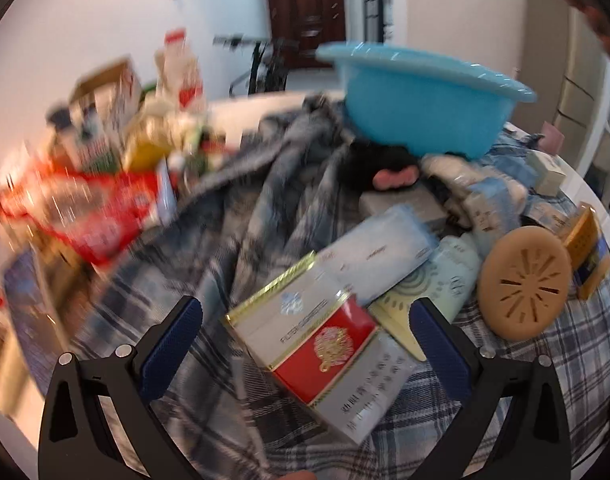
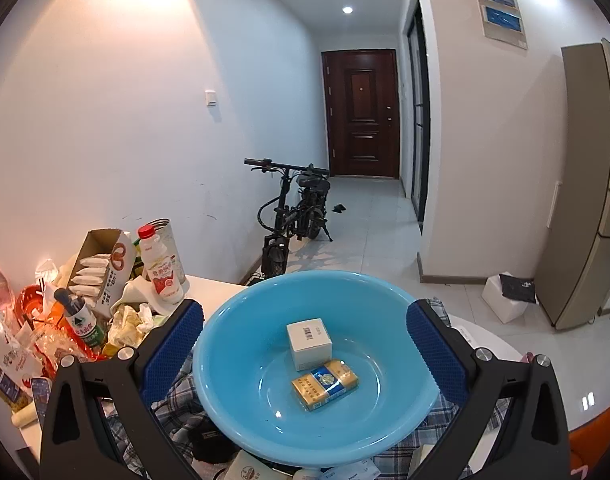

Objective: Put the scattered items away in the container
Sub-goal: 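Move the left gripper back to the pile and grasp the red-white cigarette box, then lift the red-white box with the left gripper while the right gripper moves back to the pile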

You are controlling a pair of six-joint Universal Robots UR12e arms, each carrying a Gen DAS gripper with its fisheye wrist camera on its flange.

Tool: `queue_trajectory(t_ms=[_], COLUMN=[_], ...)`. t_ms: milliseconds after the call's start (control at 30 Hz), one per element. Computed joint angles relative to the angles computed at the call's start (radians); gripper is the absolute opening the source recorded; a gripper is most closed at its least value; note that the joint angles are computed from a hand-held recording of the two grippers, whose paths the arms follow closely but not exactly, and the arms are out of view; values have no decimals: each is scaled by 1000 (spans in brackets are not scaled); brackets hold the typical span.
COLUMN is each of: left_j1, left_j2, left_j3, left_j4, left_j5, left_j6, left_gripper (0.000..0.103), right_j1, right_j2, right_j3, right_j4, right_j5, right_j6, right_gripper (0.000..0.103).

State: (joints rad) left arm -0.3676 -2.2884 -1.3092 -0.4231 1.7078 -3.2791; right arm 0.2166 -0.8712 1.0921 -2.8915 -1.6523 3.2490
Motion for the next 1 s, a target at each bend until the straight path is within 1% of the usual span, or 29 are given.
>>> queue_trajectory(t_ms=[100, 133, 167, 200, 233, 267, 300, 333, 367, 433, 533, 633, 800, 933, 967, 1000], left_j1=[16, 21, 25, 29, 32, 35, 37, 38, 40, 43, 41, 36, 18, 19, 21, 23], left_j2=[-1, 1, 3, 5, 7, 9, 11, 14, 17, 25, 38, 49, 79, 108, 113, 117], left_j3=[-10, -16, -21, -24, -28, -32, -35, -38, -41, -53, -66, -76, -116, -158, -167, -175], left_j4=[-3, 3, 7, 6, 5, 10, 12, 9, 11, 25, 49, 79, 150, 204, 215, 223], left_j5=[-73, -103, -128, -148, -166, -181, -192, -202, -214, -231, -224, -194, -114, -94, -94, -92], left_j6=[-51, -62, -72, -84, -95, -104, -112, -121, -129, -137, -135, -118, -76, -64, -65, -67], left_gripper=[102, 98, 82, 72, 70, 63, 49, 40, 33, 30, 28, 28, 25, 25, 22, 15], right_j1=[3, 3, 2, 2, 0, 0, -1, -2, -3, -3, -3, 1, 12, 22, 24, 26], right_j2=[-2, -3, -4, -5, -7, -7, -8, -8, -8, -8, -7, -6, -9, -8, -8, -9], right_j3=[2, 4, 6, 9, 11, 12, 13, 13, 13, 14, 13, 12, 14, 12, 12, 12], right_j4=[-3, -6, -10, -13, -18, -20, -22, -22, -23, -24, -29, -31, -37, -37, -36, -37], right_j5=[-4, -3, -3, -2, -1, 0, 0, 1, 2, 3, 4, 1, -13, -27, -31, -35], right_j6=[-13, -13, -12, -11, -8, -4, -1, 2, 3, 2, -5, -13, -35, -56, -62, -68], right_gripper=[103, 103, 103, 103, 103, 103, 103, 103, 103, 103, 103, 103, 103, 103, 103, 103])
